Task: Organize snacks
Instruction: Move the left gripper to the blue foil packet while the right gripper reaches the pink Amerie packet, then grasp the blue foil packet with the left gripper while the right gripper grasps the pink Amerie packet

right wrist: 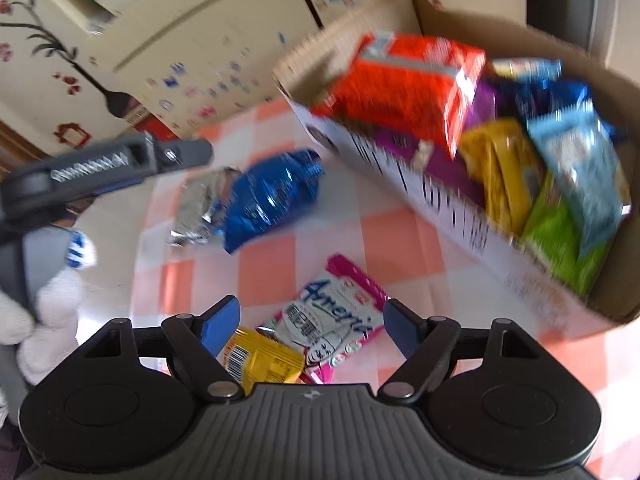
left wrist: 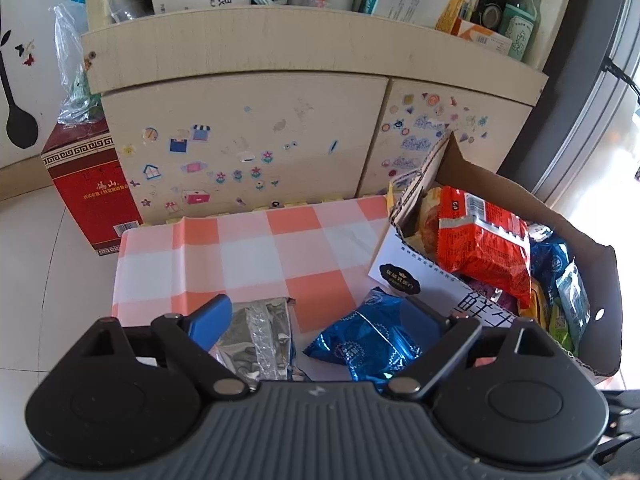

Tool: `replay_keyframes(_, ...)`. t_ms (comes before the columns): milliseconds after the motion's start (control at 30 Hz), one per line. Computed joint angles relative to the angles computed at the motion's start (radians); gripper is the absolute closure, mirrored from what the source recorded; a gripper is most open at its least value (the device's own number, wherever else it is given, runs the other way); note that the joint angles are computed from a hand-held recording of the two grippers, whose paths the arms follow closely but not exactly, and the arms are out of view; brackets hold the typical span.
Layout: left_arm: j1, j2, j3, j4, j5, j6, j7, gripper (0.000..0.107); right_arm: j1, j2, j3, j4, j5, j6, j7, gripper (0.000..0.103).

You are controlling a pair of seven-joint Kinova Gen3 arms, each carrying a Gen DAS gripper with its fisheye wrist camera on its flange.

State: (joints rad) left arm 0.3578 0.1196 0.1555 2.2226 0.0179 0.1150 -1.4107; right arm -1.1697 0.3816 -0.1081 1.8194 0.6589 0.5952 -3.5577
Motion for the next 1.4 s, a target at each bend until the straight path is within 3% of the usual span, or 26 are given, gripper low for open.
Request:
replay_keyframes(300, 0.012, 0.037, 0.009, -0.036, 0.001, 0.038, -0.004, 0.016, -0.005, 0.057, 0.036, -0.031, -0.034, -0.022, -0.039, 0.019)
replay_keyframes(467, 0.009, 0.073, 0.021, -0.063, 0.030, 0.061, 0.011, 0.016, -0.016, 0.116, 0.024, -0.134, -0.057, 0.112, 0.068, 0.020)
replay_keyframes(600, 0.042, 0.102, 0.012, -0.083, 0.026, 0.069, 0.035, 0.016, -0.024, 0.132, 0.022, -0.169, -0.080, 0.202, 0.120, 0.028)
replay_keyframes(733, 0.137, 0.136, -0.055, -0.108, -0.029, 0.075, 0.098, 0.016, -0.020, 0.099, 0.025, -0.116, -0.066, 0.174, 0.077, 0.033)
replay_keyframes(867, 0.165, 0.163, -0.077, -0.121, -0.047, 0.067, 0.151, 0.016, -0.014, 0.075, 0.012, -0.088, -0.062, 0.191, 0.060, 0.033)
replay_keyframes(967, 0.210, 0.169, -0.123, -0.123, -0.067, 0.051, 0.203, 0.016, -0.007, 0.048, 0.009, -0.044, -0.045, 0.144, 0.015, 0.033)
replay_keyframes(1067, 0.183, 0.160, -0.094, -0.117, -0.054, 0.025, 0.205, 0.016, -0.007, 0.030, 0.006, -0.020, -0.031, 0.114, -0.036, 0.026)
replay_keyframes(1167, 0.249, 0.165, -0.155, -0.125, -0.088, 0.017, 0.242, 0.016, 0.003, 0.013, -0.010, -0.009, -0.041, 0.123, -0.048, 0.023)
replay_keyframes(1300, 0.250, 0.204, -0.143, -0.149, -0.109, 0.053, 0.241, 0.016, 0.030, -0.023, -0.032, 0.037, -0.060, 0.086, -0.064, 0.019)
replay_keyframes(1400, 0.315, 0.230, -0.201, -0.160, -0.153, 0.073, 0.275, 0.016, 0.054, -0.029, -0.050, 0.050, -0.091, 0.062, -0.043, 0.018)
